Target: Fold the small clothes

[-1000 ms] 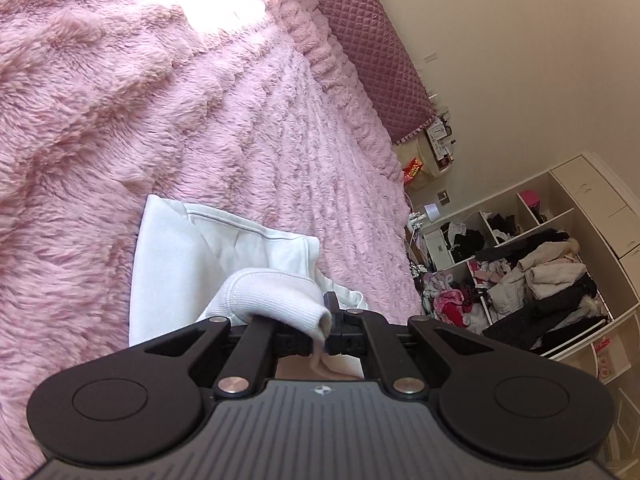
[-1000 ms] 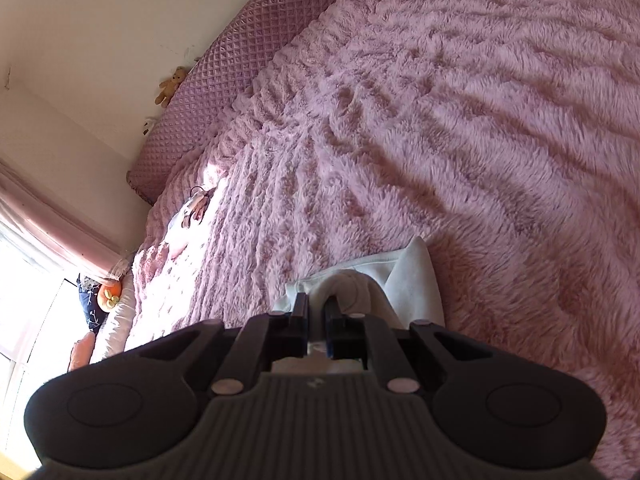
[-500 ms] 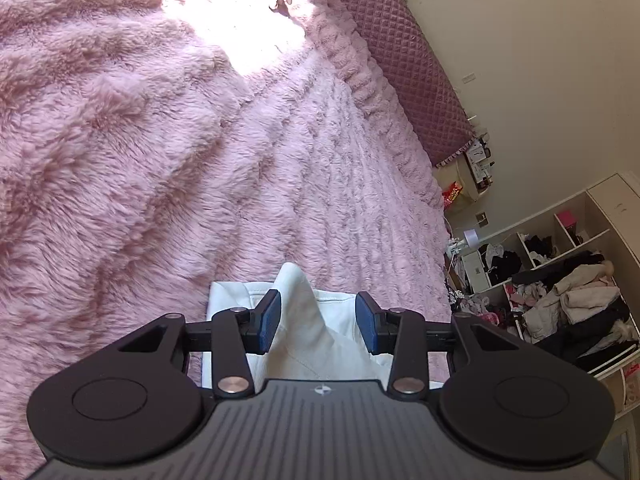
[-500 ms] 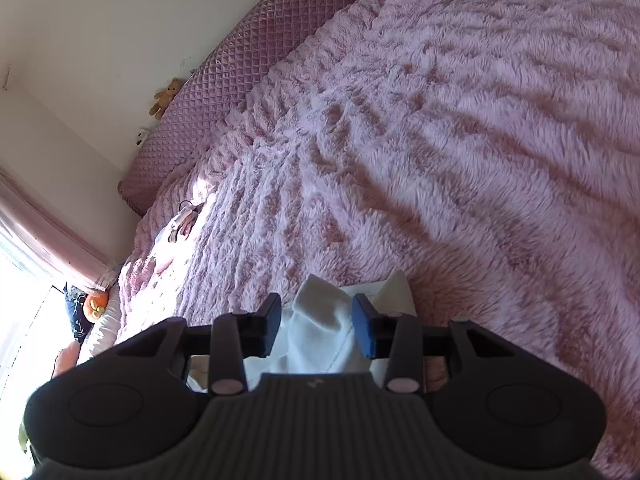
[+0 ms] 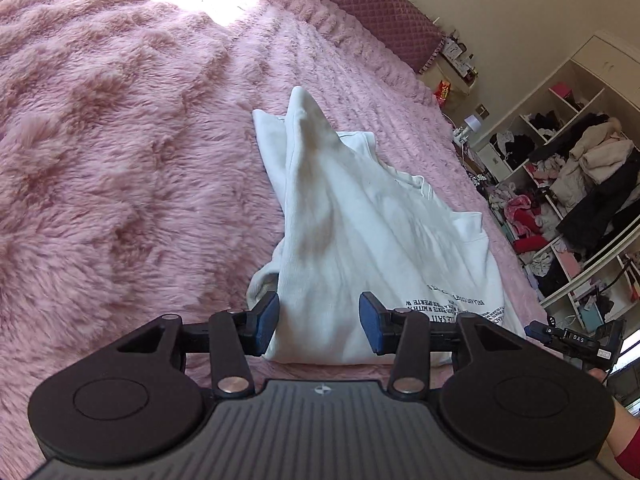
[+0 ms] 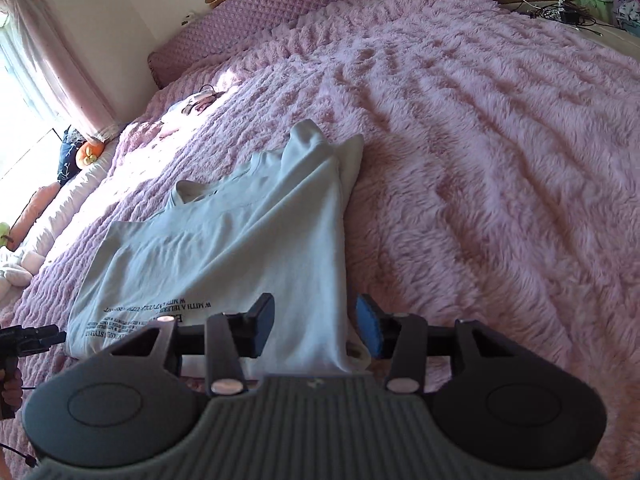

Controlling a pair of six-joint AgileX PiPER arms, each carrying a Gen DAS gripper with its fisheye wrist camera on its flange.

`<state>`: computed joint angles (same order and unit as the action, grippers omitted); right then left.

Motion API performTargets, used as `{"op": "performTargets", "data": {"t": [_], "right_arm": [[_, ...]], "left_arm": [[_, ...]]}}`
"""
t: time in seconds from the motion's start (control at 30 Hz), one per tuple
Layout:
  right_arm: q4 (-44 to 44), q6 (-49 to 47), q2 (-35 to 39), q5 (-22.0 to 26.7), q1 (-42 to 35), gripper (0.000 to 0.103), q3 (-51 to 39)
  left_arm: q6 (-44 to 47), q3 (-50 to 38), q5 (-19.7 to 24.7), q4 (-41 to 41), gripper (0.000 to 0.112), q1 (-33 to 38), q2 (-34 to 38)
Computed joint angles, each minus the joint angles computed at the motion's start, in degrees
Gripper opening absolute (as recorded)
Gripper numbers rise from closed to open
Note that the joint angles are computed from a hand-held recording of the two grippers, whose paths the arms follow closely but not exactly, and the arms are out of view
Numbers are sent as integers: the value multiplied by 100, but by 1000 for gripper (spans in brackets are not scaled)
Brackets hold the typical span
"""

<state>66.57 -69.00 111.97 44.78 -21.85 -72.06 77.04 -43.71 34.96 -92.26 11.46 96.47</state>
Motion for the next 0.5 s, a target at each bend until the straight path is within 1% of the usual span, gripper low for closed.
{"op": "performTargets", "data": {"t": [0.03, 0.17, 0.23, 0.3, 0.33, 0.37, 0.4, 0.43, 0.47, 0.5], "right_arm": [[60, -171, -59, -104, 19, 48, 152], [265, -562, -118, -366, 126, 49, 441], [327, -694, -122, -453, 196, 49, 497], [397, -772, -127, -526, 272, 49, 522], [431, -818, -113, -504, 284, 42, 519], [437, -815, -127, -581, 359, 31, 524], [329, -728, -153, -712, 437, 0, 525], [167, -608, -149, -746, 485, 0, 485], [183, -617, -183, -793, 506, 0, 516], [244, -659, -250, -858, 523, 0, 574]], "left_arm": [[-9, 16, -106, 10, 51, -33, -23], [-92, 0, -354, 80, 52, -93, 21], [-313, -73, -597, 287, 54, -223, 55], [-212, -70, -463, 218, 54, -256, 114], [-77, -64, -399, 125, 54, -282, 144], [223, -3, -399, -84, 50, -358, 125], [435, 25, -457, -203, 42, -445, 92], [547, 41, -663, -237, 23, -615, 22], [496, 44, -1001, -208, 11, -817, -81], [656, 88, -1109, -408, 10, -883, -146]]}}
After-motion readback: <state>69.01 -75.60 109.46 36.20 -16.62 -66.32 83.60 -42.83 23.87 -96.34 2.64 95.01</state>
